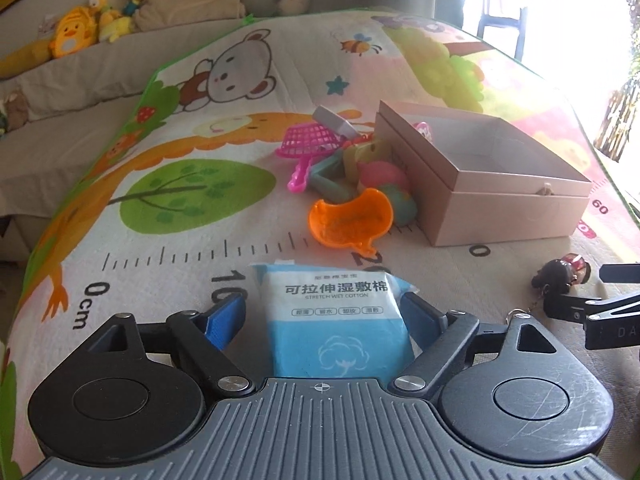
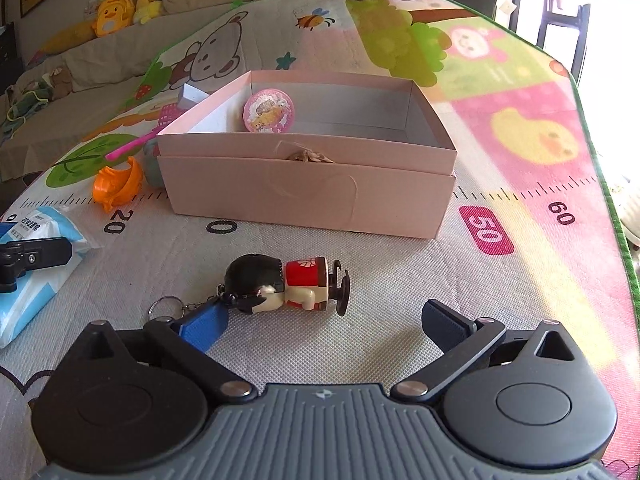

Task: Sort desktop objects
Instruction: 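Carry the doll keychain and blue wet-wipe pack toward the pink box with both tools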

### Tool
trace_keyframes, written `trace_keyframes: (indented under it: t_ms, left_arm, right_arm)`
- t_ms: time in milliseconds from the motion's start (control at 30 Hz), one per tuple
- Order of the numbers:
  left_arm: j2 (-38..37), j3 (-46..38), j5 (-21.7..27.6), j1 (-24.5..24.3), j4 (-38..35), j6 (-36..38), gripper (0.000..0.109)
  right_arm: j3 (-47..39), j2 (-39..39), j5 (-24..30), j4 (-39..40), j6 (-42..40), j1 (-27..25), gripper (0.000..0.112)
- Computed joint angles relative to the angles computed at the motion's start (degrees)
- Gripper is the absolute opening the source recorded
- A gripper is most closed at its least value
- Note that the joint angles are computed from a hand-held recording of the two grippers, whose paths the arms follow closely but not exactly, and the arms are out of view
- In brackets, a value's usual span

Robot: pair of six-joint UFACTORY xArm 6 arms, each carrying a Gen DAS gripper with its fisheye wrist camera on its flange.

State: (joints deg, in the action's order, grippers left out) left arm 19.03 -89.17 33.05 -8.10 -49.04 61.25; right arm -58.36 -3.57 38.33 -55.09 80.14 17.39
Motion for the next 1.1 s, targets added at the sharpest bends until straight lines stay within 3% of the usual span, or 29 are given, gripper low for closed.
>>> trace_keyframes:
  t_ms: [167,333,500,767,900,1100]
  left_arm:
    - [-1.2,1.6,1.0,0.5,-2.6,3.9,0.063]
    - [-5.2,5.5,6.9,1.9,-4.7,8.8,0.062]
    - [-8.7,9.3,10.5,2.6,-5.1,11.7,0.065]
    - [-8.0,8.5,9.3,2.7,-2.8,6.9,0.078]
    - [-8.0,8.5,8.7,2.2,-1.2,6.0,0.080]
    - [-8.4,9.0,7.6,1.7,0.9,4.3,0.084]
  right_arm:
    - [0.1,-0.1,-0.5,0.0,-0.6,-0.1,0.103]
    - [0.4,-0.4,-1.6,0.1,-1.3,-0.3,0.103]
    - [0.8,-0.6,-2.8,-0.1,-1.5,-0.6,0.103]
    - [-0.1,-0.4,-6.7,-1.7,-3.2,-1.1,0.103]
    - [-2.1,1.8,-10.9,2.1,-8.4,-2.2,0.103]
    - [-3.4,3.5,-10.9,5.6,-13.2,-2.8,0.103]
